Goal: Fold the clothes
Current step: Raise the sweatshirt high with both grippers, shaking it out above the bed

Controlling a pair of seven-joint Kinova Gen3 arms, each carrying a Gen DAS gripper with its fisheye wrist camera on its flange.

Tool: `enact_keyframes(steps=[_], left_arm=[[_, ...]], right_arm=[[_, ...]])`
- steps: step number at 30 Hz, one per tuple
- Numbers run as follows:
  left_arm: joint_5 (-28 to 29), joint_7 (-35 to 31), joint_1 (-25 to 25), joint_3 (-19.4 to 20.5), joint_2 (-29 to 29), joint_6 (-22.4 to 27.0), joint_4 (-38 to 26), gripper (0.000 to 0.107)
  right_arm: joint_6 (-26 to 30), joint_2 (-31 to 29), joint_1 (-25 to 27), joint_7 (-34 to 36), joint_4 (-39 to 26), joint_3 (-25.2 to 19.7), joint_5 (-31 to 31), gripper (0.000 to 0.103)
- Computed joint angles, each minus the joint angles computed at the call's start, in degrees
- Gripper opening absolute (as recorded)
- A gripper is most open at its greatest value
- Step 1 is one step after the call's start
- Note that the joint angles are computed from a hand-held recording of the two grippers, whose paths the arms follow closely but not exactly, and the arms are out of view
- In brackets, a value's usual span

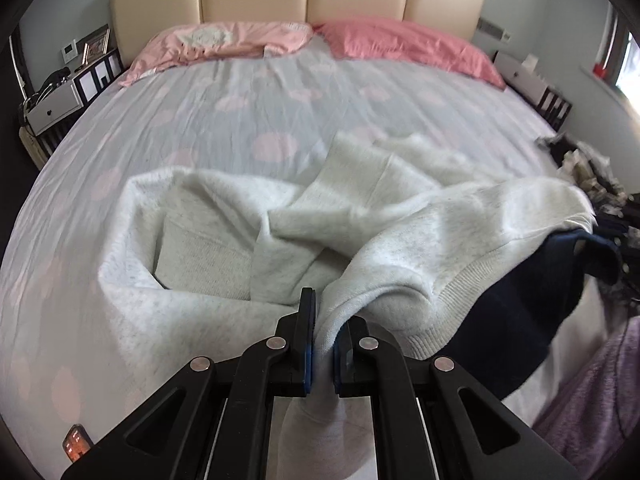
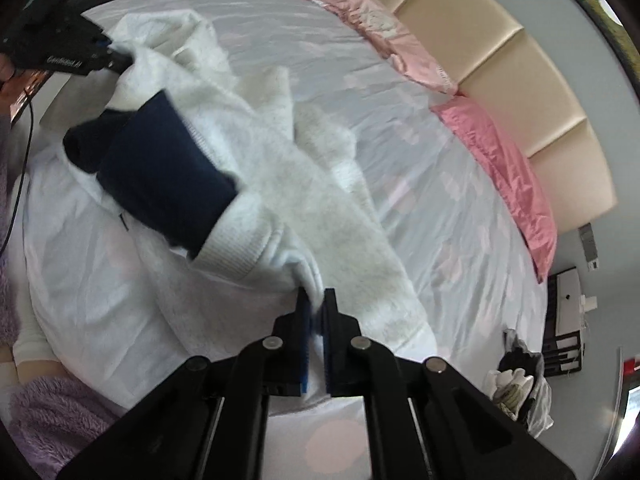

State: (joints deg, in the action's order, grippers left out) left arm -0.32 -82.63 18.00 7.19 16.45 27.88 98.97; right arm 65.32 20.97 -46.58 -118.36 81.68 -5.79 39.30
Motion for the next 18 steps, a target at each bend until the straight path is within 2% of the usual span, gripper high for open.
enact_keyframes(steps=[3, 5, 8, 11, 14, 18], left_arm=[[6.34, -5.39, -4.26, 2.64, -5.01, 1.17, -0.96, 0.007], [7.75, -6.89, -5.65, 3.14, -8.4, 2.99, -3.29, 0.007], [4.08, -5.18, -5.78, 3.36, -12.7, 7.2, -9.61, 0.006], [-2.91, -1.09, -1.93, 1.16, -15.49, 11.26, -16.96, 0.006], [-6.35, 0.35, -1.92, 2.35, -17.95, 14.7, -23.62, 0.006], [-9.53, 1.91, -2.03, 4.03, -21.55, 15.55, -29.24, 0.006]], right_arm=[[3.33, -2.18, -2.17, -4.58, -3.35, 0.88, 4.79, 0.004], [5.15, -2.77, -3.79, -6.85, -6.32, 1.6, 9.45, 0.004], [7.09, -3.63, -6.01, -9.19, -10.91, 2.79, 16.44, 0.004], [9.6, -5.1, -7.55, -10.63, -15.94, 2.06, 22.75, 0.004], [13.0, -5.71, -10.42, -10.51, -21.7, 1.44, 29.69, 0.004], [15.88, -6.09, -16.99, -9.97, -28.57, 3.18, 39.01, 0.004]])
